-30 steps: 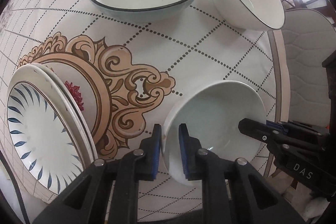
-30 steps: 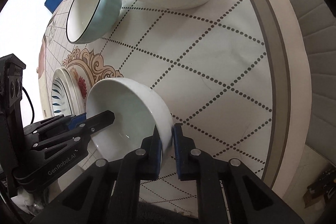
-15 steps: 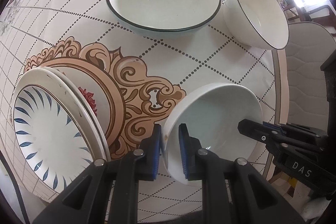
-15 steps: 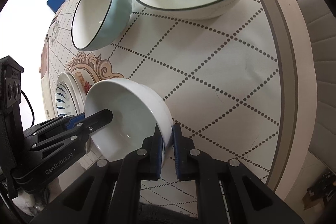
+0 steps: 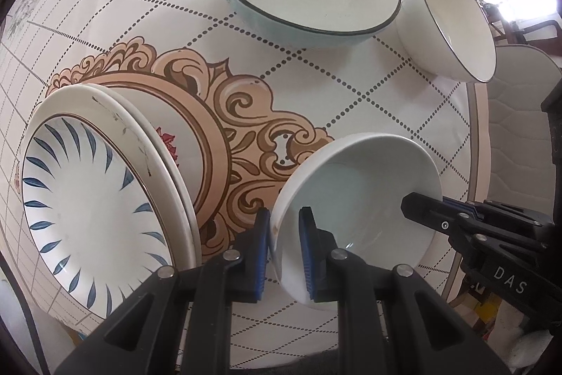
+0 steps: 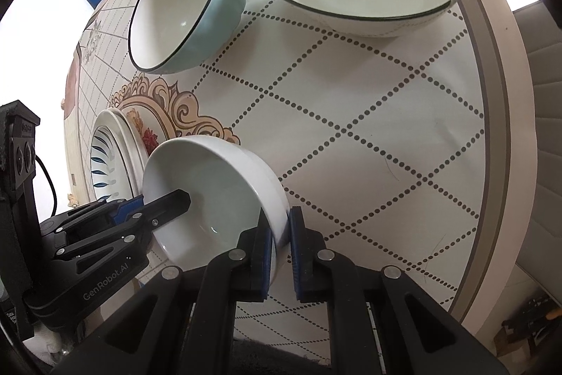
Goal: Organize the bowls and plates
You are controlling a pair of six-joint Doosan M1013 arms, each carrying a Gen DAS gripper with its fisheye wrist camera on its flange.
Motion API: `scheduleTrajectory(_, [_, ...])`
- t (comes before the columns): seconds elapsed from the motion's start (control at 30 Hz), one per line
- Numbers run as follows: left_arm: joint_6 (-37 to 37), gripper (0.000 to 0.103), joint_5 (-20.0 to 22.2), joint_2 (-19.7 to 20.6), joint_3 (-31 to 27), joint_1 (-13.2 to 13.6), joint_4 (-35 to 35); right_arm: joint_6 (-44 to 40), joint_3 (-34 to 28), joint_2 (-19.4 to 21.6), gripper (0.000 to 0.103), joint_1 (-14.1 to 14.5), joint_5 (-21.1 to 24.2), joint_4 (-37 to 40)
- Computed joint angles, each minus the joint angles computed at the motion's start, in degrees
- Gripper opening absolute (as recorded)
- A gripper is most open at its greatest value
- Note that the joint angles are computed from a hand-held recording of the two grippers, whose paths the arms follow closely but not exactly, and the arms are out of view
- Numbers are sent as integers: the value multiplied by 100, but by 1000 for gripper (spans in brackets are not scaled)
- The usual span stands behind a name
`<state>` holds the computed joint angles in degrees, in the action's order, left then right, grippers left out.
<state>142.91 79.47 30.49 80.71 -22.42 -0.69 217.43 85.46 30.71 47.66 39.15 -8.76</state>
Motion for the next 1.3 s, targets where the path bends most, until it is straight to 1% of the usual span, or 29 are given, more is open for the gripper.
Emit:
scheduleTrajectory(0.17, [10, 15, 26, 43, -22, 21, 30, -127, -41, 28, 11, -30, 36, 124])
scheduleTrajectory(0.27, [-102, 15, 141, 89, -82, 4, 76, -288, -87, 46, 11, -59, 108, 237])
scheduleTrajectory(0.3, [-185, 16, 142, 99, -96, -39, 133, -247, -66, 37, 12, -57, 60, 232])
scheduleTrajectory(0.33, [-202, 16, 110, 88, -105, -49, 186, -247, -43, 29, 12, -62, 1, 266])
scheduleTrajectory(0.4, [-173, 17, -133, 7, -49, -63, 307, -254, 50, -17, 12, -62, -165, 319])
scheduleTrajectory(0.47, [-55, 17, -137, -42, -94, -64, 358, -333, 89, -65, 19, -54, -151, 405])
scheduleTrajectory(0.53, [15, 18, -114, -102, -165, -52, 368, -424, 86, -128, 30, -39, -1, 432])
scheduleTrajectory(0.57, [95, 18, -104, -133, -212, -37, 324, -453, 103, -179, 32, -34, 50, 412])
scheduleTrajectory(0.6, [178, 19, -57, -147, -284, -21, 260, -463, 117, -233, 34, -30, 101, 366])
scheduleTrajectory(0.63, [230, 19, 37, -144, -379, -5, 176, -478, 123, -292, 39, -32, 182, 317])
scheduleTrajectory(0.67, [248, 22, 137, -124, -490, 3, 101, -481, 126, -356, 42, -36, 274, 230])
scheduleTrajectory(0.73, [214, 26, 414, -18, -779, 11, -108, -498, 134, -489, 61, -65, 439, -8])
scheduleTrajectory(0.77, [171, 29, 588, 76, -961, -2, -202, -507, 157, -568, 65, -92, 479, -144])
scheduleTrajectory(0.8, [92, 33, 750, 184, -1144, -29, -294, -511, 183, -640, 73, -125, 510, -290])
scheduleTrajectory(0.83, [-6, 33, 822, 255, -1269, -53, -369, -544, 215, -711, 77, -172, 527, -408])
scheduleTrajectory(0.9, [-260, 34, 881, 453, -1550, -133, -429, -838, 245, -821, 77, -314, 648, -445])
scheduleTrajectory(1.0, [-646, 35, 1156, 800, -2042, -210, -583, -1643, 196, -885, 77, -614, 968, -222])
scheduleTrajectory(1.07, [-844, 35, 1298, 1014, -2317, -272, -632, -2252, 218, -907, 77, -832, 941, 2])
scheduleTrajectory(1.1, [-927, 35, 1399, 1117, -2446, -301, -663, -2544, 217, -897, 77, -941, 957, 119])
scheduleTrajectory(1.17, [-1054, 35, 1450, 1267, -2596, -376, -595, -3145, 165, -828, 77, -1145, 1094, 407])
scheduleTrajectory(1.23, [-1188, 35, 1578, 1432, -2741, -432, -547, -3812, 144, -725, 77, -1338, 1016, 775])
scheduleTrajectory(1.3, [-1297, 35, 1711, 1570, -2838, -476, -508, -4366, 95, -576, 77, -1483, 1048, 1164])
